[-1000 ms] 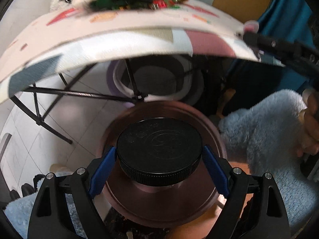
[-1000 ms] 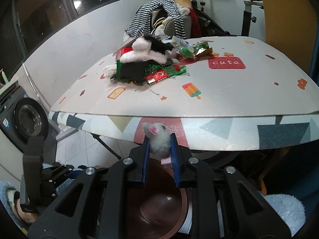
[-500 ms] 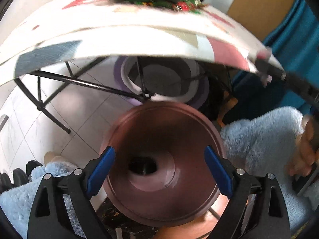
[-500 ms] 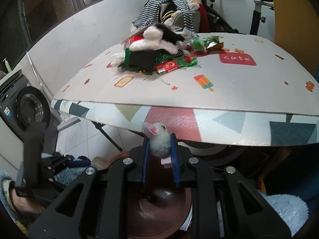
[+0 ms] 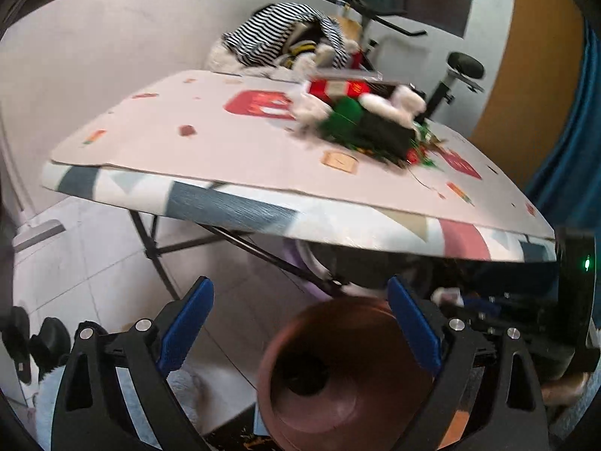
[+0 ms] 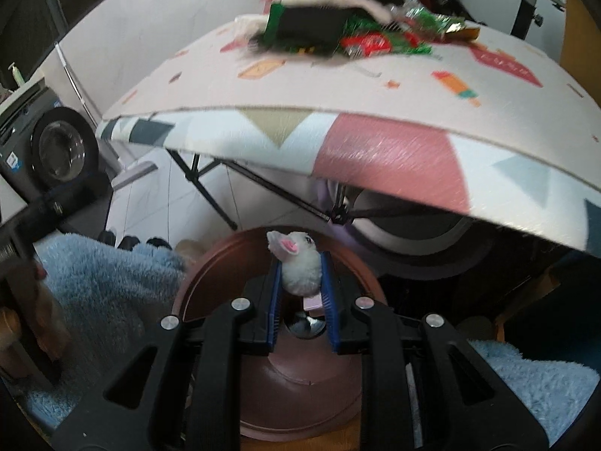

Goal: Collect trash
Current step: 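Lower both grippers over the brown bin and release the lid and toy, then grasp the clear plastic box with the left gripper and lift it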

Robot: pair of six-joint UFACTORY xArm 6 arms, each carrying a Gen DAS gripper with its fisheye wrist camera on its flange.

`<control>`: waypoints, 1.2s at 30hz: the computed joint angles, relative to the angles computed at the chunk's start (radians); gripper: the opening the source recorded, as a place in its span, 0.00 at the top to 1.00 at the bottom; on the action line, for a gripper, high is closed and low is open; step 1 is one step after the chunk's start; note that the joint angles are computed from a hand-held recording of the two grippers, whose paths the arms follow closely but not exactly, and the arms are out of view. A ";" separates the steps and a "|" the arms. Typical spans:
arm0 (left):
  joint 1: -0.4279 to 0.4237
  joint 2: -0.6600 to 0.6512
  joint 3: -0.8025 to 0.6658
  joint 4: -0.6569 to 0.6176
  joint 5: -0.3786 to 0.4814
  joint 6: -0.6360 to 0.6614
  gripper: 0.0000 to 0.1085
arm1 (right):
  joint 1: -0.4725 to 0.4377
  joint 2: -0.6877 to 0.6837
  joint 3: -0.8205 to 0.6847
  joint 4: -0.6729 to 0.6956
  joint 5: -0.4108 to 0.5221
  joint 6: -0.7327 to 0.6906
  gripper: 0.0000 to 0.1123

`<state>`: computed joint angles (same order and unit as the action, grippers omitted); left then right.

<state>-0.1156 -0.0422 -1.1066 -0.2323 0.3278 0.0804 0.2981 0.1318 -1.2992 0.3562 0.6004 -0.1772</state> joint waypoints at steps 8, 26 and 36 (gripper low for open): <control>0.036 0.011 0.002 0.080 -0.041 -0.110 0.16 | 0.004 0.026 -0.027 -0.007 0.062 -0.003 0.80; 0.041 0.026 -0.005 0.118 -0.046 -0.145 0.16 | 0.010 0.007 0.001 -0.133 -0.034 0.099 0.14; 0.058 0.075 -0.122 0.034 0.035 -0.085 0.16 | -0.023 -0.033 0.037 -0.187 -0.152 0.193 0.13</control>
<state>-0.0577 0.0324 -1.2288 -0.1986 0.3631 -0.0049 0.2756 0.0987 -1.2619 0.1694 0.4480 0.0160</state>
